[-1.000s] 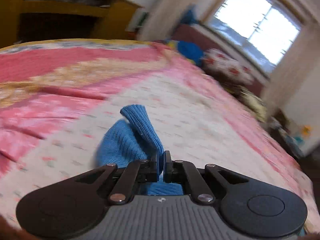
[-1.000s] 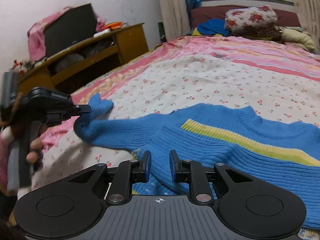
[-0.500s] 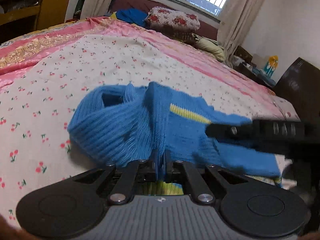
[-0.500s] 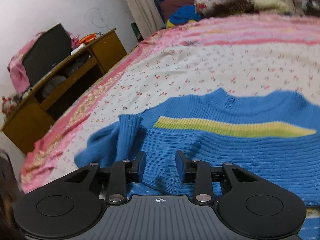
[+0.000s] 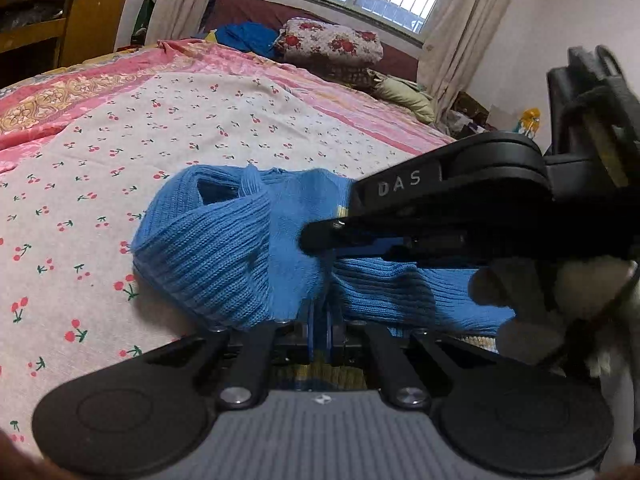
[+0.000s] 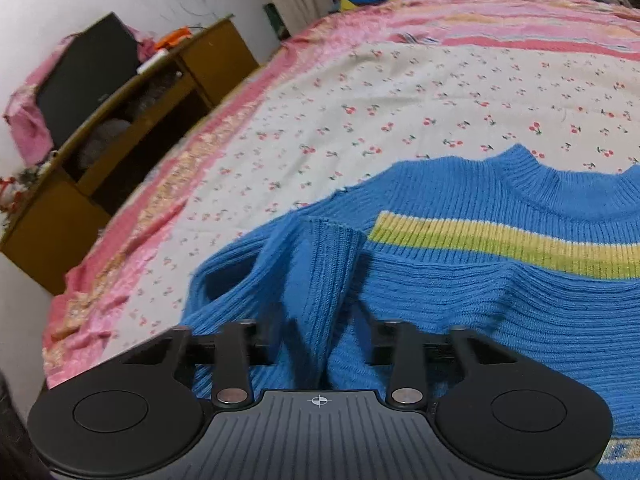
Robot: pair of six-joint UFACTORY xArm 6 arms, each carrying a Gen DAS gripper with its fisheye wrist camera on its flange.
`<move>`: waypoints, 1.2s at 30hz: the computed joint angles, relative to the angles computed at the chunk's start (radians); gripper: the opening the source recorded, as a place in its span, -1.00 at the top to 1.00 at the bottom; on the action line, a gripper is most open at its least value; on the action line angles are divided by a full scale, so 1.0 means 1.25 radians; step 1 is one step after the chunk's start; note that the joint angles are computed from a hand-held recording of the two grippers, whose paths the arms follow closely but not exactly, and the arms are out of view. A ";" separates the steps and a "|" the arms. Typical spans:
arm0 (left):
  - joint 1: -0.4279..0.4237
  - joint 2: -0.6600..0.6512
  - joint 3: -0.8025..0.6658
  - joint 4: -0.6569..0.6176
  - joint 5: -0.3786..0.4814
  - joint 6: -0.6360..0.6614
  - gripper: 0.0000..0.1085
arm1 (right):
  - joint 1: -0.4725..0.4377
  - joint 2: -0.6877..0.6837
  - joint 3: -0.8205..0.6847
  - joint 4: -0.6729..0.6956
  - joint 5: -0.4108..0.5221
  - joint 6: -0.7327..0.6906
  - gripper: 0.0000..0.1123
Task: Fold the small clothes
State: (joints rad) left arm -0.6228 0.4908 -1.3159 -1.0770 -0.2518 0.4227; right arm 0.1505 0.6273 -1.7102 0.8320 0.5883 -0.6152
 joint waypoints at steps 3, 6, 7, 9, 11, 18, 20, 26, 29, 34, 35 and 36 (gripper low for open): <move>0.012 -0.014 0.047 0.147 -0.024 -0.152 0.78 | -0.010 -0.015 0.008 0.042 -0.013 -0.016 0.84; 0.017 -0.022 0.079 0.233 -0.063 -0.248 0.62 | -0.027 -0.052 0.027 0.123 -0.034 -0.069 0.85; 0.019 -0.025 0.090 0.265 -0.080 -0.281 0.56 | -0.035 -0.066 0.035 0.151 -0.042 -0.087 0.85; 0.022 -0.028 0.104 0.296 -0.107 -0.317 0.47 | -0.055 -0.100 0.060 0.208 -0.059 -0.120 0.85; 0.021 -0.027 0.106 0.292 -0.118 -0.319 0.38 | -0.077 -0.138 0.096 0.257 -0.084 -0.147 0.85; -0.003 0.002 0.036 0.081 -0.083 -0.116 0.35 | -0.139 -0.223 0.236 0.325 -0.201 -0.138 0.85; -0.017 0.017 -0.007 -0.051 -0.078 0.016 0.35 | -0.155 -0.216 0.255 0.264 -0.198 -0.053 0.85; -0.031 0.045 -0.083 -0.269 -0.085 0.239 0.35 | -0.177 -0.193 0.269 0.197 -0.185 0.073 0.84; -0.027 0.045 -0.078 -0.245 -0.087 0.210 0.35 | -0.181 -0.215 0.284 0.247 -0.178 0.052 0.84; -0.024 0.041 -0.057 -0.183 -0.091 0.142 0.35 | -0.182 -0.250 0.302 0.298 -0.174 0.020 0.84; -0.024 0.042 -0.060 -0.190 -0.090 0.149 0.35 | -0.179 -0.254 0.306 0.298 -0.181 0.018 0.84; -0.024 0.043 -0.063 -0.199 -0.090 0.159 0.35 | -0.176 -0.253 0.307 0.288 -0.188 0.014 0.84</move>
